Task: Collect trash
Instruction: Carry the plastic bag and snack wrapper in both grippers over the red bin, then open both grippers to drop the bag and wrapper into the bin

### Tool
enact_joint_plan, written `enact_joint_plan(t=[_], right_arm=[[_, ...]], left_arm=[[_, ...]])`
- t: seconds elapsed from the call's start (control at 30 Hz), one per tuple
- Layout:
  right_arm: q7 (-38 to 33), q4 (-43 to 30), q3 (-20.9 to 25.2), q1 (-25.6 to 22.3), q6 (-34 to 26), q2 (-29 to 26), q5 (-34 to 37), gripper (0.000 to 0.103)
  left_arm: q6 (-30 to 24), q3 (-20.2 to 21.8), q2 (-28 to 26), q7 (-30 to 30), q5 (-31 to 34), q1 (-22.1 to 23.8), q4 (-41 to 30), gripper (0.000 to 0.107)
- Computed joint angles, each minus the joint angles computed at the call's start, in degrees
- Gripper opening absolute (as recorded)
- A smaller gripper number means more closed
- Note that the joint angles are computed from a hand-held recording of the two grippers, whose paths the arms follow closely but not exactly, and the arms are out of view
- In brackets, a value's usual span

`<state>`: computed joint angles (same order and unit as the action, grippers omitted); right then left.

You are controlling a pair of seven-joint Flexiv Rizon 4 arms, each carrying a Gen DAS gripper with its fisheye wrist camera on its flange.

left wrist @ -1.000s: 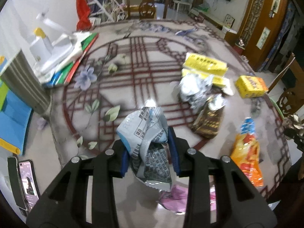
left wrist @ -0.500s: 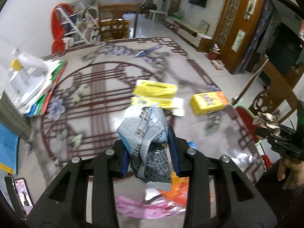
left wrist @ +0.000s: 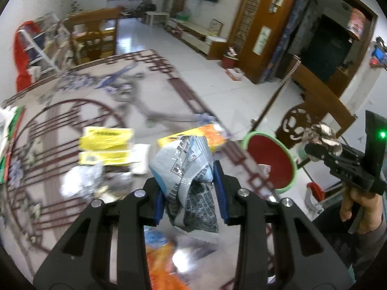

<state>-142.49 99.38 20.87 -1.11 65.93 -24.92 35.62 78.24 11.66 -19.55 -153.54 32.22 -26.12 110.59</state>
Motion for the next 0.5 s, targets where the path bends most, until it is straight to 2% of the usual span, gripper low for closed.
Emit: enact_joint_plan(t=[0.23, 0.3, 0.5], right_arm=[[2.01, -4.23, -2.37, -1.63, 0.17, -2.74, -1.97, 0.038], [2.98, -5.45, -2.81, -2.06, 0.60, -3.99, -2.98, 0.038], [7.07, -8.71, -3.45, -3.64, 1.66, -8.33, -6.48, 0.038]], left_arm=[[4.35, -8.21, -8.84, 13.08, -11.29, 4.62, -7.30, 0.034], [5.45, -11.87, -11.79, 17.75, -14.71, 6.64, -9.99, 0.034], [4.94, -19.21, -19.09, 29.54, -21.39, 9.42, -17.98, 0.034]])
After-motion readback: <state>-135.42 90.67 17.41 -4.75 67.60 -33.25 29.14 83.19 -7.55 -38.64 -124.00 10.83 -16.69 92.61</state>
